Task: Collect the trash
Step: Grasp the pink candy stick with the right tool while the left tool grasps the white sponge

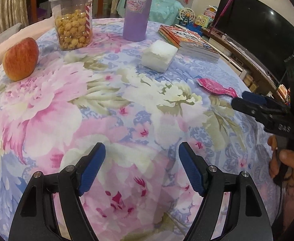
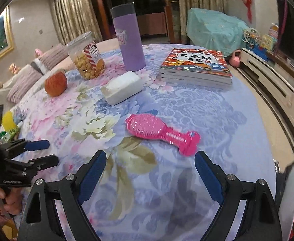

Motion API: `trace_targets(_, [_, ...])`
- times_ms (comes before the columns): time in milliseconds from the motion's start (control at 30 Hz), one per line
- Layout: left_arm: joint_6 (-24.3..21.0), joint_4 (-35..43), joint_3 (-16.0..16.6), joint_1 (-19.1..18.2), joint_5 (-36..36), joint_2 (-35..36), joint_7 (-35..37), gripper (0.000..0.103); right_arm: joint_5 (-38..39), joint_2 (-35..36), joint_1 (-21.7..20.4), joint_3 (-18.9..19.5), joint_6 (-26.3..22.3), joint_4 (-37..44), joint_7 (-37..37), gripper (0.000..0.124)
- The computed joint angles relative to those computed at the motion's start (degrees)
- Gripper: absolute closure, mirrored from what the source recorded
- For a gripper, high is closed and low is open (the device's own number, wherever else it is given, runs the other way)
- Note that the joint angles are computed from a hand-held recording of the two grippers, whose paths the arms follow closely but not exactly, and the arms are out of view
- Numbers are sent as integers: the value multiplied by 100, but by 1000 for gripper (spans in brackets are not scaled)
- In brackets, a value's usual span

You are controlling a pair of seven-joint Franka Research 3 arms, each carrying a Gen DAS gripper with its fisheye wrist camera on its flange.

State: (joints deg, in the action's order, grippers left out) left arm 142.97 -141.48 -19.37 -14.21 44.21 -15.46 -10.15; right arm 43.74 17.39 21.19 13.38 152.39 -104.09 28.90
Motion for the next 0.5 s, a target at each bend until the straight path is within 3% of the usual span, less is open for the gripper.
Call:
trace_targets(300, [-98,622,332,213,143,625,984,19,-934,610,234,-127,-13,713,540,36])
trace_targets(500, [-85,1188,579,388,373,1180,1292,18,-1021,848,105,-65,-225,1042,929,65])
